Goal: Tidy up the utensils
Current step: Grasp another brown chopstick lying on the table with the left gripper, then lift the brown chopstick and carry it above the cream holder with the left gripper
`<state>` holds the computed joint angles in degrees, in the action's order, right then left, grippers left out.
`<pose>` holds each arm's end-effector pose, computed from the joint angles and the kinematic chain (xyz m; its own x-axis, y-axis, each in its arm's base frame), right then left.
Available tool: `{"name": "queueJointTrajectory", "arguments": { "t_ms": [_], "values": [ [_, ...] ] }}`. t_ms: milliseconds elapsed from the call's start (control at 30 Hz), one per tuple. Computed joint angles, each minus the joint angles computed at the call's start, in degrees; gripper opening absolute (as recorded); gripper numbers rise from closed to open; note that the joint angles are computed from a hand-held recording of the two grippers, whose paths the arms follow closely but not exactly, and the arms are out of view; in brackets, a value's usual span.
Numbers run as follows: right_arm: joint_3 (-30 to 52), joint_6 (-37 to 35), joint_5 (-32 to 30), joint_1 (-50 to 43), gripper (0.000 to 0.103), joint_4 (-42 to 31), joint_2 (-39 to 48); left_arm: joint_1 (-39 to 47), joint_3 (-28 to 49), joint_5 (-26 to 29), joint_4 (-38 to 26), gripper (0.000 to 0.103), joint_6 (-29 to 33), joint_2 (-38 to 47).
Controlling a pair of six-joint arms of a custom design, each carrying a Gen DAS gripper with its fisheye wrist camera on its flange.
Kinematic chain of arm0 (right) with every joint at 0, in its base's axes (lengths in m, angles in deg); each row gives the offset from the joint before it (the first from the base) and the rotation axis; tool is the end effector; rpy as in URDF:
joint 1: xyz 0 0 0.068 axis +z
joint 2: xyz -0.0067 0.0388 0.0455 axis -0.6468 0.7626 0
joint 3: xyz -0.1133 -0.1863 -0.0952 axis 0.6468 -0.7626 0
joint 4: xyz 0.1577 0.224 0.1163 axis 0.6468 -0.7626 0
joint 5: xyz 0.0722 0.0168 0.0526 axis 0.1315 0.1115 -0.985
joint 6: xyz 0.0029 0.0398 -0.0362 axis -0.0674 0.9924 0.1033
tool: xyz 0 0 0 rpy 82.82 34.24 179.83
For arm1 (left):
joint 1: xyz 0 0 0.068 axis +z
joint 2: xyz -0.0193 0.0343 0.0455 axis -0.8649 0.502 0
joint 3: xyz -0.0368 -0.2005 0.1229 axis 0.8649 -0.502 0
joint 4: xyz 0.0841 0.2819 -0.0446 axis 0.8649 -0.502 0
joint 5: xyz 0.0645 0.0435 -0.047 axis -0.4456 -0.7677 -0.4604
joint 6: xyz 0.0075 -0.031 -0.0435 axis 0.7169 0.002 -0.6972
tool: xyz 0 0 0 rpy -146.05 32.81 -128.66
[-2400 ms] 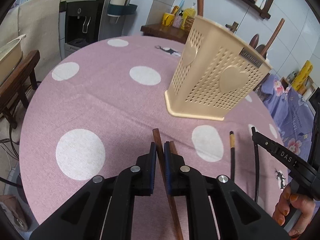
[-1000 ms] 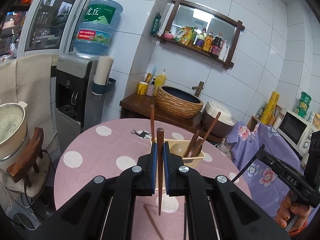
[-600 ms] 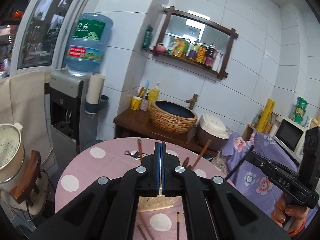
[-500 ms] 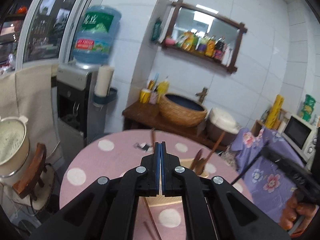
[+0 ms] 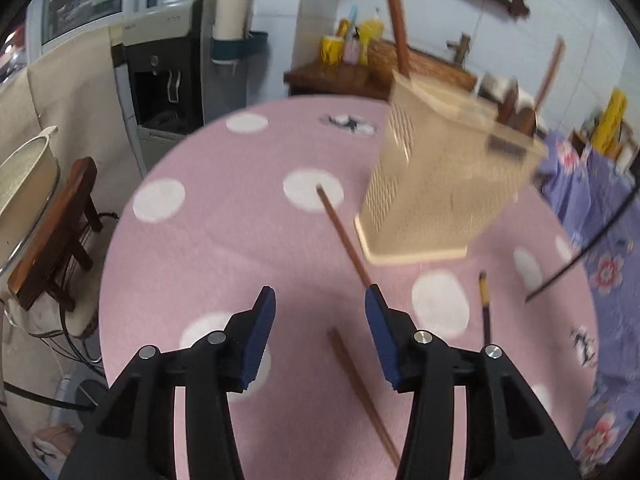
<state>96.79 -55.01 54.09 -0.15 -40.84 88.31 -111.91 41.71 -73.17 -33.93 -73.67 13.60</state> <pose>0.2029 0.1706 0.4298 -0.3822 -0.1288 -0.9151 -0.5832 0.8017 0.1308 0.1228 -0.1244 0.2776 -0.7125 -0.2901 -0.6389 -0.2942 0.9501 -0.1033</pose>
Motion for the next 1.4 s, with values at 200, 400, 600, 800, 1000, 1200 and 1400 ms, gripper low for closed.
{"name": "queueJointTrajectory", "arguments": {
  "t_ms": [200, 400, 600, 800, 1000, 1200, 1400],
  "values": [
    [-2.06, 0.31, 0.57, 1.09, 0.008, 0.63, -0.97, -6.35, -1.49, -0.16, -0.46, 0.044, -7.83, 6.34],
    [-3.88, 0.73, 1.04, 1.56, 0.008, 0.87, -2.49, -5.17, -3.13, 1.28, 2.15, 0.029, -9.57, 8.71],
    [-4.76, 1.18, 1.22, 1.73, 0.008, 0.89, -3.14, -4.37, -1.43, -1.15, 1.85, 0.012, -9.7, 13.02],
    [-5.28, 1.09, 1.89, 1.94, 0.008, 1.21, -3.52, -0.63, -3.0, 0.78, 5.27, 0.008, -6.1, 9.58],
    [-5.14, 1.12, 1.92, 1.88, 0.008, 1.23, -3.36, -2.12, 0.05, -3.19, 3.22, 0.007, -5.99, 4.97],
    [-5.19, 1.07, 1.76, 1.81, 0.008, 1.36, -3.67, -8.79, 8.8, -12.08, -3.85, 0.007, -9.03, 1.98],
    [-4.53, 1.06, 1.1, 1.96, 0.008, 1.34, -3.78, -16.34, 18.46, -21.95, -12.89, 0.007, -14.37, 5.5]
  ]
}}
